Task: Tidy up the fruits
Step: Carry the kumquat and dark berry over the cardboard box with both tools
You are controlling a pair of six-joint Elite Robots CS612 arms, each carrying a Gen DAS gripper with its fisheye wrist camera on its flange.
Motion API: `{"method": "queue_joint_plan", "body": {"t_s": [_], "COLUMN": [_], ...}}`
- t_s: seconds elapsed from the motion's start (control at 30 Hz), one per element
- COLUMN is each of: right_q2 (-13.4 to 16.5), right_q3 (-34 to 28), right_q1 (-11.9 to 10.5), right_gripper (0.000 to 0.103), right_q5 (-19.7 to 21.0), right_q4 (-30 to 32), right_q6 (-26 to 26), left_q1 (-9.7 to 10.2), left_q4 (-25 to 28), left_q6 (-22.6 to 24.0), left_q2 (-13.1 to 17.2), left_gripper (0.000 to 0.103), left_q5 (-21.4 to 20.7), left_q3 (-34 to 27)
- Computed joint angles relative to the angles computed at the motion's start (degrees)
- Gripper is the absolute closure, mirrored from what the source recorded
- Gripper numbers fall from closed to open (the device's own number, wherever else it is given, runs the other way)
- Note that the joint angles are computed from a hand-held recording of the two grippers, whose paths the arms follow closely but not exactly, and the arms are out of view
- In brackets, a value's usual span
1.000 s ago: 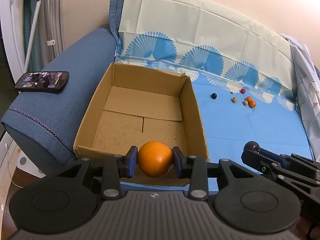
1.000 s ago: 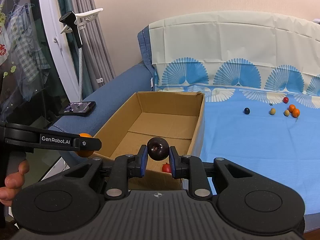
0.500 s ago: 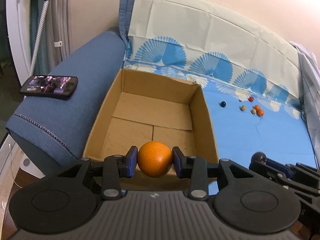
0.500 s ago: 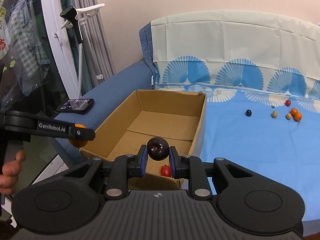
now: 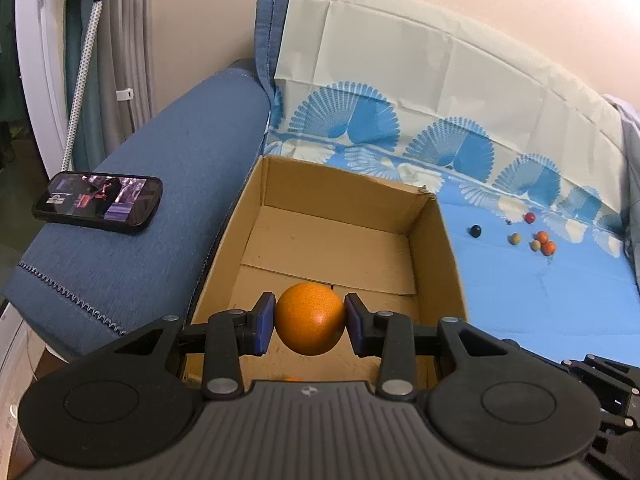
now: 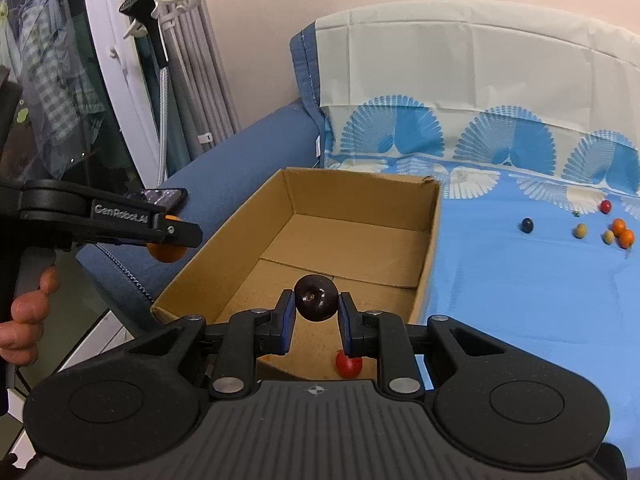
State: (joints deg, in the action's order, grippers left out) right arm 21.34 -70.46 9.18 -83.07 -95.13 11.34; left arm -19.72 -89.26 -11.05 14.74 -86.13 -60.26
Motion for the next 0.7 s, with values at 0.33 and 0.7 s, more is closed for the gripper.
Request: {"method": "queue_joint_plan", "body": {"t_s": [0.33,0.7], "right_q2": [-1.7,-3.0], "right_q3": [6.2,11.4], "right_q1": [-0.1,-0.1], "right_gripper": [0.079,0.079], "right_q5": [1.2,2.1], "right_q4": [-0.9,-0.3], "right_q6": [-1.4,-4.3], "left_q1": [0.28,0.39], "left_q4": [-1.4,-0.9], "left_q6": [0.7,2.4], "left_q2": [-2.1,-2.9], "left_gripper": [0.062,0.061], "left_q5": [1.7,3.2], "left_q3": [8.1,13.5]}}
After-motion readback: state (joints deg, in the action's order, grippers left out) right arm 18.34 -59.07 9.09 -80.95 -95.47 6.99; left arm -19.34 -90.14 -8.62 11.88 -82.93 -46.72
